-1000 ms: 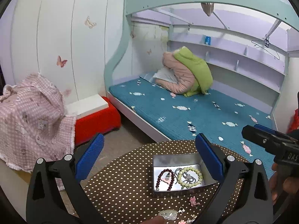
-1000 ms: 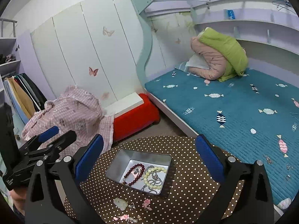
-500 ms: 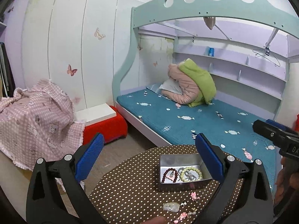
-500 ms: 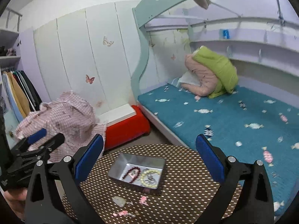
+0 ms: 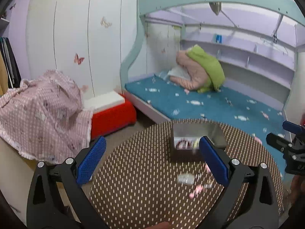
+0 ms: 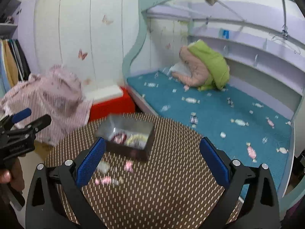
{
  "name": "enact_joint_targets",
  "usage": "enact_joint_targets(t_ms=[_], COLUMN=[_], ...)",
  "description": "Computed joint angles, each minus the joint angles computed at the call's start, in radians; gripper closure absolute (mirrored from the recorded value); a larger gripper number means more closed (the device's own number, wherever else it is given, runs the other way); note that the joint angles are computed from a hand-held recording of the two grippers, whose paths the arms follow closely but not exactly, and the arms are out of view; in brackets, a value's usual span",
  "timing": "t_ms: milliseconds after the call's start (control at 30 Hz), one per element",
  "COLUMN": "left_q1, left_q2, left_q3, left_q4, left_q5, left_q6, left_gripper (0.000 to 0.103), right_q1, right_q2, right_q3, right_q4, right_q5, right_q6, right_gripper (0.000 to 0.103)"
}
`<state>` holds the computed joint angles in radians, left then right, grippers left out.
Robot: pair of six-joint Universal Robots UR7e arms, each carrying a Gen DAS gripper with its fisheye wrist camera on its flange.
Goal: Organize jewelry
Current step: 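Withdraw both tools and move toward the pink charms and pearl earring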
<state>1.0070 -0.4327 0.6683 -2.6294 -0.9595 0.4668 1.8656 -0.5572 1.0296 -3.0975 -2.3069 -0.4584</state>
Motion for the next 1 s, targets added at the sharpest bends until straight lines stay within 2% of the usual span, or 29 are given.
enact_joint_targets(t_ms=[267, 367, 433, 500, 667, 867, 1000], left_q1=[0.031, 0.042, 0.046, 0.050, 0.057, 0.058, 0.058], left_q2=[-0.045, -0.047, -0.047, -0.041, -0.014, 0.018, 0.034], left_q3=[0.144, 0.167, 0.176, 0.179, 0.152, 0.120, 0.099], left_q4=[0.030, 0.050, 0.059, 0.066, 0.108, 0.152, 0.173], left_q5=[0.028, 0.030, 0.030, 0.036, 0.036, 0.028, 0.024], left_q6=[-0.044, -0.069, -0.076, -0.076, -0.069, -0.053, -0.043], left_gripper=[0.005, 0.005, 0.005, 0.005, 0.005, 0.005, 0.005], right_q1=[-0.046, -0.060, -0.062, -0.066, -0.068, -0.076, -0.076], right_q2=[0.006, 0.018, 0.035, 0.051, 0.077, 0.101, 0.111], right_q3=[0.037, 0.018, -0.002, -0.023, -0.053, -0.086, -0.095], right_q4=[0.165, 0.239, 0.285, 0.324, 0.367, 0.390, 0.365], right_q5=[0.034, 0.058, 0.060, 0.072, 0.090, 0.103, 0.107], right_q6=[0.055, 0.083, 0.092, 0.092, 0.081, 0.063, 0.042], right_gripper=[0.009, 0.025, 0.041, 0.048, 0.055, 0.069, 0.075])
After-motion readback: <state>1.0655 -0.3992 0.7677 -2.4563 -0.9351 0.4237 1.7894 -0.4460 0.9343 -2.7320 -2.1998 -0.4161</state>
